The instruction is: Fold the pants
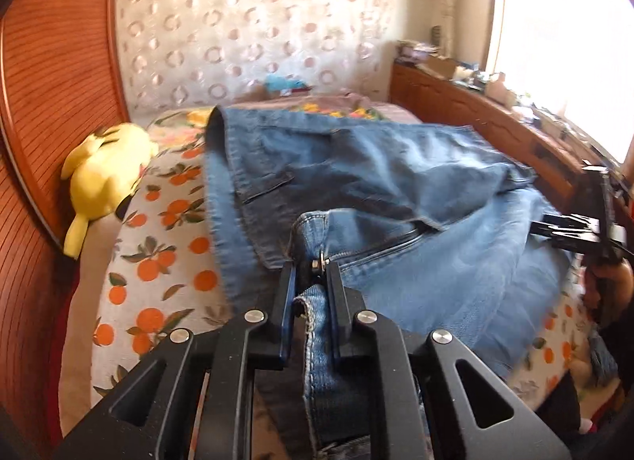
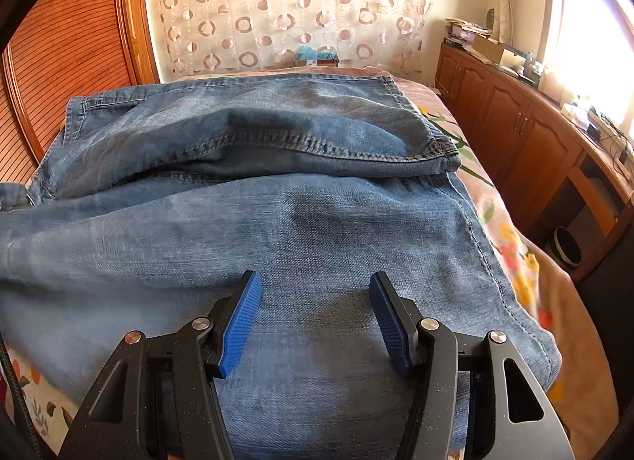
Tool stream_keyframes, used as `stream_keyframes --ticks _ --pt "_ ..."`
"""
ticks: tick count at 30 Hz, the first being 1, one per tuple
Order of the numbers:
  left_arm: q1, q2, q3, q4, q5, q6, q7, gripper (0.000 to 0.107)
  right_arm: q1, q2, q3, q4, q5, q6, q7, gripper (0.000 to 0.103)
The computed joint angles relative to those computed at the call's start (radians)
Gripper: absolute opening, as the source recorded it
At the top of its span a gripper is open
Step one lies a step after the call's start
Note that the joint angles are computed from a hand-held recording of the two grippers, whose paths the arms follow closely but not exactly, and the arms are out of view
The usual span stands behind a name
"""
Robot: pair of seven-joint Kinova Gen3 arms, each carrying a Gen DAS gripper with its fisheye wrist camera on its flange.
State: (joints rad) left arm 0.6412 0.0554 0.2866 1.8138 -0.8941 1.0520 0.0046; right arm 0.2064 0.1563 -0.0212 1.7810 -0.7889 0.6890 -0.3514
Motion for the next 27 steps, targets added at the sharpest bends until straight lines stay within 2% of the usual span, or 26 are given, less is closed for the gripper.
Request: stream_keyframes --ticks 4,10,13,14,17,20,22,27 --pt "-0.055 0.011 -0.024 0.032 0.086 -0.078 -0.026 0.021 0.000 0.001 0.000 -0.001 -0.001 0.001 0.000 0.059" --pt "-0.002 -0.007 -0.020 0.058 -0.035 -0.035 0.107 0.020 0.000 0.001 0.000 -0.002 0.001 0.000 0.000 0.059" --pt "-0.035 -0.020 -0.016 0.047 0.010 -0.061 0.052 0.022 0.000 0.001 0.000 -0.001 0.001 -0.001 -0.001 0.059" --pt "-0.048 -0.011 -0.007 0.038 0.033 -0.051 0.026 0.026 0.000 0.001 0.000 -0.001 0.001 -0.001 -0.001 0.059" --pt "-0.036 0.006 -0.013 0.027 0.056 -0.002 0.011 0.028 0.004 0.004 0.000 -0.006 -0.004 0.011 0.003 0.059" --pt "-0.043 -0.034 -0.016 0.072 0.069 -0.046 0.035 0.043 0.020 -0.015 -0.005 0.003 -0.040 0.023 0.057 0.059" --pt "-0.054 -0.050 -0.007 0.091 0.071 -0.070 0.036 0.049 0.031 -0.029 0.001 -0.001 -0.083 0.070 0.105 0.059" --pt "-0.069 -0.046 0.011 0.099 0.069 -0.083 0.035 0.049 -0.005 -0.075 0.015 -0.024 -0.157 0.213 0.158 0.059"
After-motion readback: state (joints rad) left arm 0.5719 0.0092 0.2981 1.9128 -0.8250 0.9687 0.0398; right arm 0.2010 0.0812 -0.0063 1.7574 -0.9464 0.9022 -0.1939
